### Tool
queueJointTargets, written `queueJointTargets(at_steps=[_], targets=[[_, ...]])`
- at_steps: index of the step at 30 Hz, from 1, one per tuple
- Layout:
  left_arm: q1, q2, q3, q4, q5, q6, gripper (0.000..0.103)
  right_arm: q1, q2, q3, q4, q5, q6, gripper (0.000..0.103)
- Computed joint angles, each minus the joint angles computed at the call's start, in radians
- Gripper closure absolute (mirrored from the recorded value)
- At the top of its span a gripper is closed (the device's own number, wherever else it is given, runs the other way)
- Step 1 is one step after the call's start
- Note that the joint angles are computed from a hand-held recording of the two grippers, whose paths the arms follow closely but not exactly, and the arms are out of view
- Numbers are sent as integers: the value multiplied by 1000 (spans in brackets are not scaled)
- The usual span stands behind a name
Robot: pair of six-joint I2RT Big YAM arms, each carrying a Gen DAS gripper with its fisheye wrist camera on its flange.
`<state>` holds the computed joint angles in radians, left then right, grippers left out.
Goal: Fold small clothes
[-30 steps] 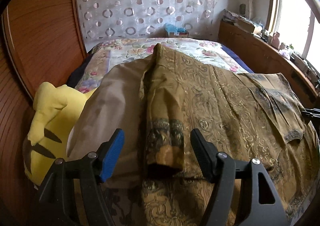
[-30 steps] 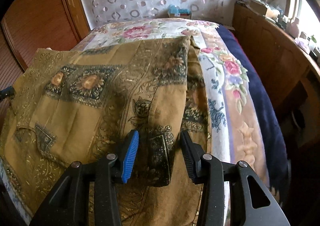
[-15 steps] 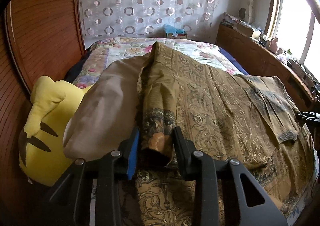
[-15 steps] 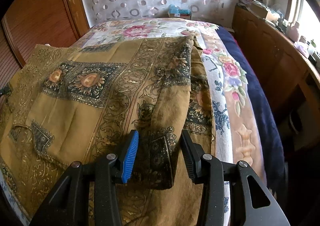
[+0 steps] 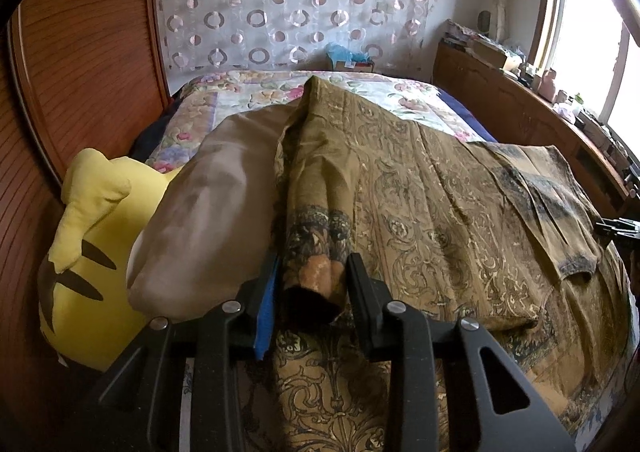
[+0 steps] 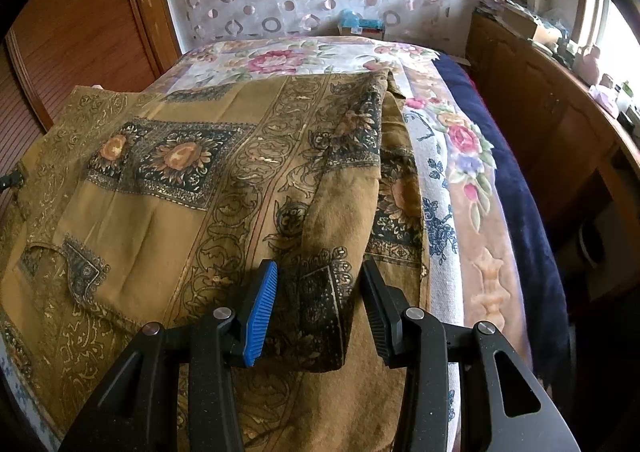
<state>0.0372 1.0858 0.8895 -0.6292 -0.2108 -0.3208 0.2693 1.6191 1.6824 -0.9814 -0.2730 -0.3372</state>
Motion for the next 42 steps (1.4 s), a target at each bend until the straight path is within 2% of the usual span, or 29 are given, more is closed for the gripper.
queueJointTargets(at_steps=[1,2,5,7,10,14,17,20,26,35,42], targets=[[0,1,1,-3,2,3,69,-1,-1,-1,-1,-2,-2,59],[1,0,-1,-3,9,9,74,-1,-3,-4,-2,-3,-6,59],[3,5,1,-8,26,11,96,-5,-9,-11,-8,-21,-28,65],[3,3,1,-2,32,7,100,-8,-10,-11,-14,-36,-43,90],[-7,-16,1,8,34,4,101,-10,-21,-25,0,-55,-47,99],[-22,-58,2,11,23,-4,101,-34,-48,-42,42,-118,-25,100],[-33,-88,7,-12,2,-4,101,-60,-68,-44,64,-171,-11,100],[-47,-126,-3,-17,-10,-12,101,-76,-90,-44,74,-194,-18,100],[-94,-199,-41,-31,-50,-36,101,-109,-137,-71,75,-221,-42,100],[-165,-298,-127,-18,-106,-103,101,-135,-246,-215,90,-205,-88,100],[-231,-369,-134,-47,-180,-112,101,-167,-322,-244,78,-239,-103,100]])
